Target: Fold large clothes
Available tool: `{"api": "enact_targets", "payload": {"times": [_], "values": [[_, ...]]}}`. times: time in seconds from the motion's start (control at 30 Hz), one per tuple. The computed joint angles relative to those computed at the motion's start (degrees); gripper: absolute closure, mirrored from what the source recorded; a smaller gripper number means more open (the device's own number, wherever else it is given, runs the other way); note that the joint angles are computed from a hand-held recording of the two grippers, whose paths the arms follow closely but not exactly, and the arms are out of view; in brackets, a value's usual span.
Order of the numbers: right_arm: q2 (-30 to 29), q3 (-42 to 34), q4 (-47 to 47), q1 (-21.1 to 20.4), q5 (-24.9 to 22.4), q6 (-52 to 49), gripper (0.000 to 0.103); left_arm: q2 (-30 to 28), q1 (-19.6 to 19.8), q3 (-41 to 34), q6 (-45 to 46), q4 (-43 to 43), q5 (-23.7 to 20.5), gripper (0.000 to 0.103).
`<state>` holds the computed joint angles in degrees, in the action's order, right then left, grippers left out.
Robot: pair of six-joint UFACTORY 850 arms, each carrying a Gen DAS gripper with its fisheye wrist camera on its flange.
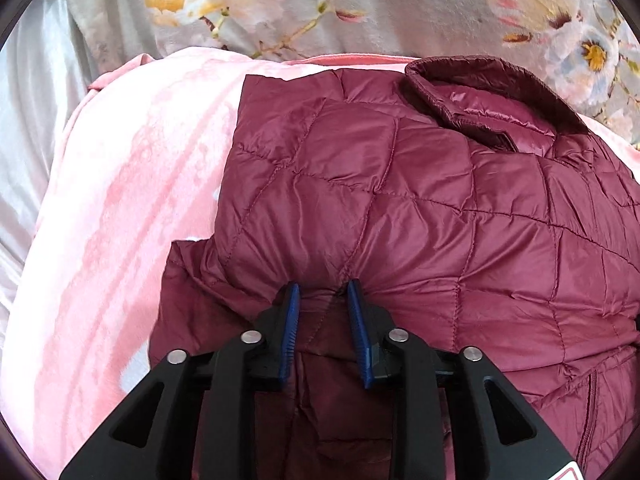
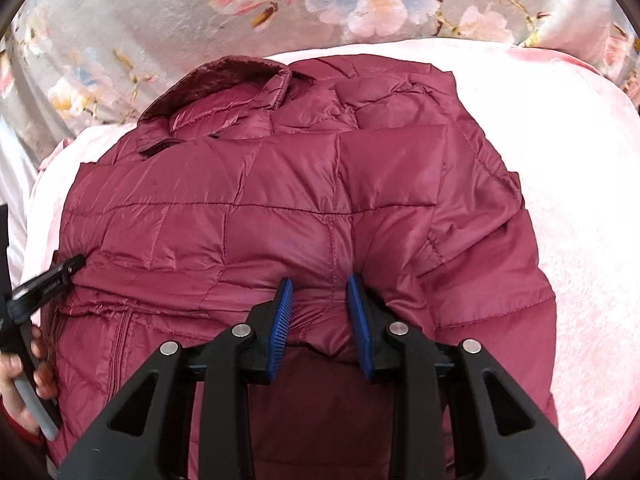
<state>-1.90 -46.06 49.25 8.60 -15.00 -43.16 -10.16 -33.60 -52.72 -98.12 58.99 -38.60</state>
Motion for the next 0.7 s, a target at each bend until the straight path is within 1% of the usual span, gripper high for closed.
{"api": "enact_targets", "payload": {"times": [0.03, 0.07, 0.1, 0.17, 0.2, 0.27, 0.3, 0.37, 0.43, 0.5, 0.53, 0.57, 0.63, 0.67, 0.7], "values": [[0.41, 0.31, 0.25, -0.31, -0.63, -1.56, 0.073, 0.54, 0.41, 0.49, 0.69, -0.06, 0.35, 0.065], [0.81, 0.68, 0.69, -0.65, -1.25, -3.11, 0.073, 0.95, 0.8, 0.93, 0.79, 0.05, 0.88, 0.059], [1.04, 0.83, 1.16, -1.04, -1.96, -4.23, 0.073, 1.42, 1.21, 1.45, 0.94, -0.04, 1.6, 0.056], [1.61, 0.98, 0.96, -1.9, -3.58, -4.25, 0.073, 2.91, 2.56, 2.68, 2.29, -1.23, 3.79, 0.056], [2.17, 0.97, -0.29, -2.19, -4.2, -2.8, 0.072, 3.41, 2.97, 2.77, 3.78, -2.65, 3.68, 0.056], [4.01, 1.36, -1.39, -2.2, -3.44, -1.59, 0.071, 4.42, 3.31, 2.56, 5.58, -4.77, 2.32, 0.058], [5.23, 1.67, 0.66, -2.44, -3.25, -3.54, 0.069, 5.19, 3.55, 2.61, 5.77, -5.18, 2.52, 0.059], [5.83, 0.83, 4.97, -3.01, -4.24, -6.68, 0.062, 7.37, 4.46, 2.25, 6.27, -6.06, 4.7, 0.059], [4.18, -2.04, 10.93, -3.69, -7.07, -10.32, 0.052, 7.75, 5.2, 0.18, 8.01, -6.95, 6.72, 0.059], [1.49, -5.26, 15.06, -3.38, -8.38, -12.34, 0.052, 6.7, 6.03, -2.58, 10.63, -9.44, 9.74, 0.058], [-0.75, -7.63, 17.2, -3.24, -10.06, -13.88, 0.05, 5.65, 6.97, -4.38, 13.06, -12.44, 13.23, 0.058], [-3.13, -10.02, 18.43, -2.99, -11.69, -14.57, 0.049, 4.35, 7.79, -6.04, 16.19, -16.04, 16.13, 0.055], [-8.54, -15.29, 19.66, -2.63, -14.0, -13.26, 0.046, 1.15, 8.93, -9.41, 22.0, -23.19, 19.49, 0.053], [-10.57, -17.25, 19.3, -2.4, -14.52, -11.81, 0.046, -1.11, 9.49, -11.57, 25.74, -27.86, 20.23, 0.053], [-13.11, -19.69, 18.62, -1.97, -13.92, -9.64, 0.046, -2.89, 9.45, -13.37, 27.34, -30.53, 19.72, 0.053]]}}
